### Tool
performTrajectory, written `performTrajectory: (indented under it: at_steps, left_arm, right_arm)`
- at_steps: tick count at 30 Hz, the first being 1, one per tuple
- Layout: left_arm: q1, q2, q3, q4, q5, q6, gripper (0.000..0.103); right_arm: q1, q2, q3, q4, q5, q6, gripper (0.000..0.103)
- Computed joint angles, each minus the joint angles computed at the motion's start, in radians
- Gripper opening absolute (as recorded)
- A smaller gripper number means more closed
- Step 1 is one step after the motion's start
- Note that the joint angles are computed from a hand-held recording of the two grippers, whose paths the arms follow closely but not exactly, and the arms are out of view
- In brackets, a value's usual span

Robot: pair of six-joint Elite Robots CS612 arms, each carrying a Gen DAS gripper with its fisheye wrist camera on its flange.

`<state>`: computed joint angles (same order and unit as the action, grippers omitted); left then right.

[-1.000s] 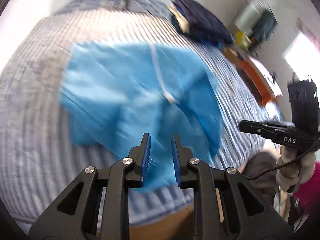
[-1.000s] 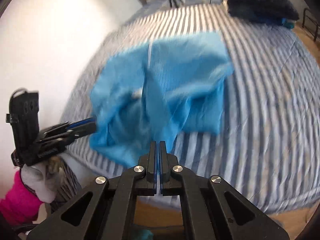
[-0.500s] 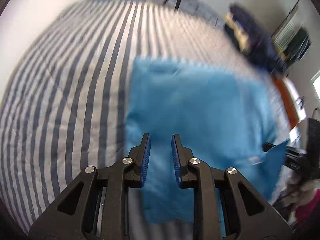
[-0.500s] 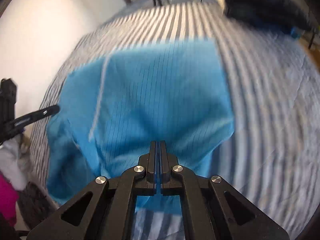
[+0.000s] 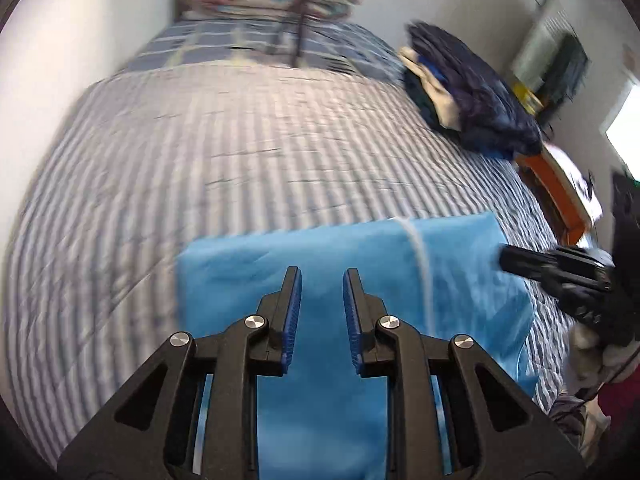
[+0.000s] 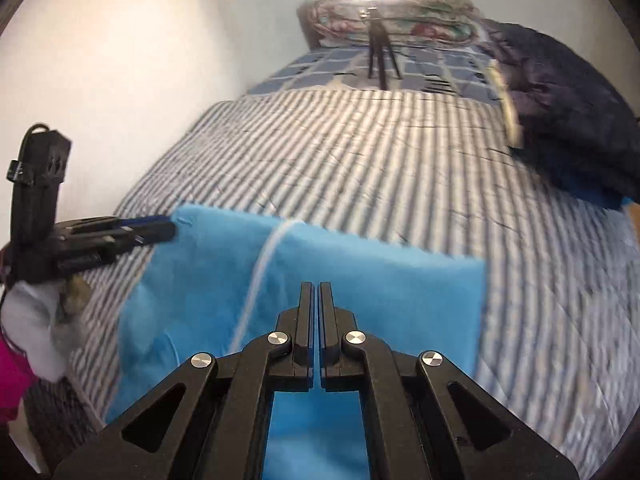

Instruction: Fold large clothes

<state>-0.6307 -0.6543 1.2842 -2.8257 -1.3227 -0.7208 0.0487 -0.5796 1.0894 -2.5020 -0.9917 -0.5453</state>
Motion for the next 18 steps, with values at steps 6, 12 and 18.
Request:
performTrajectory:
  at_steps: [6,12,18]
  left_arm:
    - [0.024,0.097,-0.133,0.164,-0.067,-0.027,0.020]
    - [0.019,0.071,-0.075,0.103,-0.059,0.004,0.020]
    - [0.026,-0.051,0.183,-0.182,-0.059,-0.206,0.079]
  right_arm:
    - [0.037,0.115,-0.159,0.111,-0.119,0.003,0.000]
    - [0.009,0.124,-0.196,0.255,-0.024,0.043,0.000]
    - [-0.051,0.051,-0.070,0.166,0.000,0.072,0.028]
